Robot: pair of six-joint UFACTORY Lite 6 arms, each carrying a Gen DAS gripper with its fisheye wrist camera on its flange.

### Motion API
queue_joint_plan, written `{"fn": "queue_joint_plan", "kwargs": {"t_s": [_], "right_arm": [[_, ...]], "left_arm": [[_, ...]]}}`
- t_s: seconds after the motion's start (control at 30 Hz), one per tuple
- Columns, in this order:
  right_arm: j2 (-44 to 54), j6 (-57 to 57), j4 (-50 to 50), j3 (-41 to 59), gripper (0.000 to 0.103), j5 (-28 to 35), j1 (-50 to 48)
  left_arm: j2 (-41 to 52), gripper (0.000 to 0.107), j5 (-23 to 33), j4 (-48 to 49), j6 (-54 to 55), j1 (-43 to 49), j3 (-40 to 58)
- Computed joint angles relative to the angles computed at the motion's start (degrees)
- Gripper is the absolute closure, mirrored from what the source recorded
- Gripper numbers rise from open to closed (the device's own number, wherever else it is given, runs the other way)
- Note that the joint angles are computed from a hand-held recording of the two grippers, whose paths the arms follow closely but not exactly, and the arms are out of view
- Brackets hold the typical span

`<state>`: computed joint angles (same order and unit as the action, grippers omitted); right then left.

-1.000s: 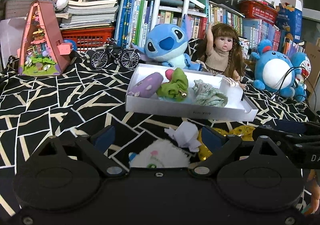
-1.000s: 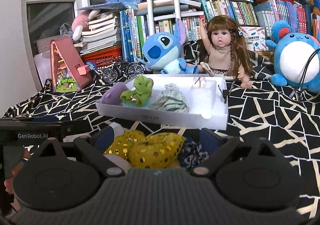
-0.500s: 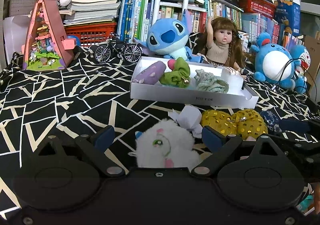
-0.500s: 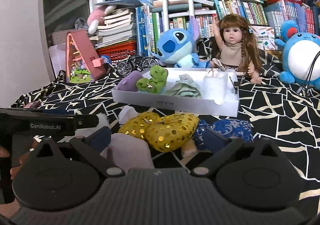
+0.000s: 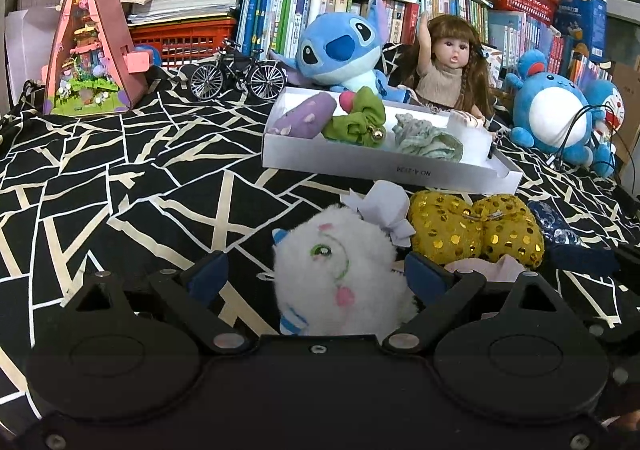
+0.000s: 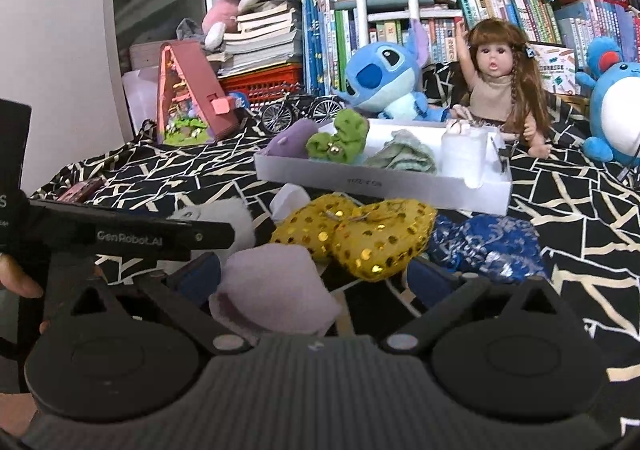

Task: Organize soft objects
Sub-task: 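Grasp the white fluffy plush with the left gripper while the right gripper grasps the lavender sock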

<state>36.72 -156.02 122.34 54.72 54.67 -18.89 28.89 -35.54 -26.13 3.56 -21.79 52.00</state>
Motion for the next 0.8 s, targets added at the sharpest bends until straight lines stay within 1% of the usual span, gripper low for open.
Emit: {"fn": "queue_joint_plan", "kwargs": {"t_s": [0.13,0.33,0.6,0.8], "right_arm": [[0.36,-0.61,0.61,-0.23,0.0,-0.18,0.65],[1.46,1.53,-1.16,0.64,0.0,-0.34,0.4],[1.49,-3.18,0.55,-0.99,0.0,-0.76,1.67],[2.19,-3.68,1.32,-0.8,0.0,-1.15,2.51]], "left_arm": [[0.68,0.013,0.53,0.47,-0.58,0.27,0.45],[1.04,0.013,1.16,3.07,-3.46,1.23,0.55],[1.31,0.017,1.76,6.23,-5.63,1.4,0.9],[1.91,0.018,1.68,7.31,-6.37,1.32,1.37]]}}
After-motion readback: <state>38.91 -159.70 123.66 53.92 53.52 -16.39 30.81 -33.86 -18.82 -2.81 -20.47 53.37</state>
